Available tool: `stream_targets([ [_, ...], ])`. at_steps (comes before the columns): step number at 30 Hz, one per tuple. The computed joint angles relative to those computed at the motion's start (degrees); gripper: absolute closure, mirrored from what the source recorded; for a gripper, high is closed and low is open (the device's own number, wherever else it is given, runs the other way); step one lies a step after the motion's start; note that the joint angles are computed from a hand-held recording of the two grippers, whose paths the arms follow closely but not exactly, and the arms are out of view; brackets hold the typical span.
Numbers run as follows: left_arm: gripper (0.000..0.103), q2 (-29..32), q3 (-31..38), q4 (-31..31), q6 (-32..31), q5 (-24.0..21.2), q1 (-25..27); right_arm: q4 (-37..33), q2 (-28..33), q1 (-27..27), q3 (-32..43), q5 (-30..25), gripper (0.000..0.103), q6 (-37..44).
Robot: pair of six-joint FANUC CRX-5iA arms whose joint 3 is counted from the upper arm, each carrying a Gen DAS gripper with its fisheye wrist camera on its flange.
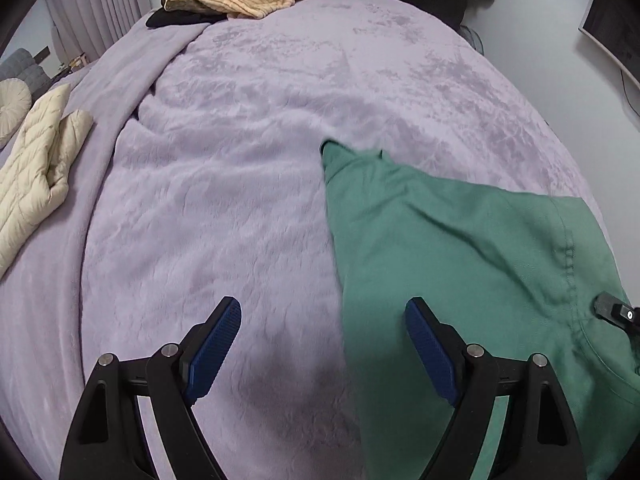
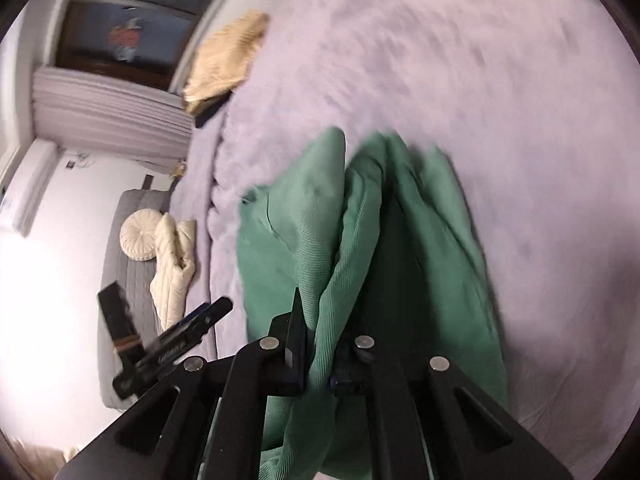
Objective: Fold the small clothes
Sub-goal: 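Fold the held jacket over with the right tool while the left tool presses it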
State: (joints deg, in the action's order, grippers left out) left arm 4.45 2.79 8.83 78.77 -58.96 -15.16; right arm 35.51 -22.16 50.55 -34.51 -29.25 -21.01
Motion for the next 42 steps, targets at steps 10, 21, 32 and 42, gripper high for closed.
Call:
stream_targets([
  [10, 0.018, 5.8, 7.6, -3.5, 0.9, -1.6, -5.5, -2.6, -8.5, 10.3, -1.5, -21.8, 0.061, -10.0],
  [21, 0.018, 12.7, 17.1, 0.0, -7.9, -5.3, -13.6, -11.6, -1.1, 23.0, 12.3, -40.4, 0.076, 8.3],
  [32, 0.018, 19.3, 23.1, -8.6, 1.5, -4.4, -20.4, -10.8, -8.9, 34.8, 1.5, -42.1, 0.1, -15.1],
  [42, 0.018, 22.9, 30.0, -12.3, 5.5, -8.8, -19.5, -5.7, -12.0, 40.1, -4.5, -39.3, 0.1, -28.0],
])
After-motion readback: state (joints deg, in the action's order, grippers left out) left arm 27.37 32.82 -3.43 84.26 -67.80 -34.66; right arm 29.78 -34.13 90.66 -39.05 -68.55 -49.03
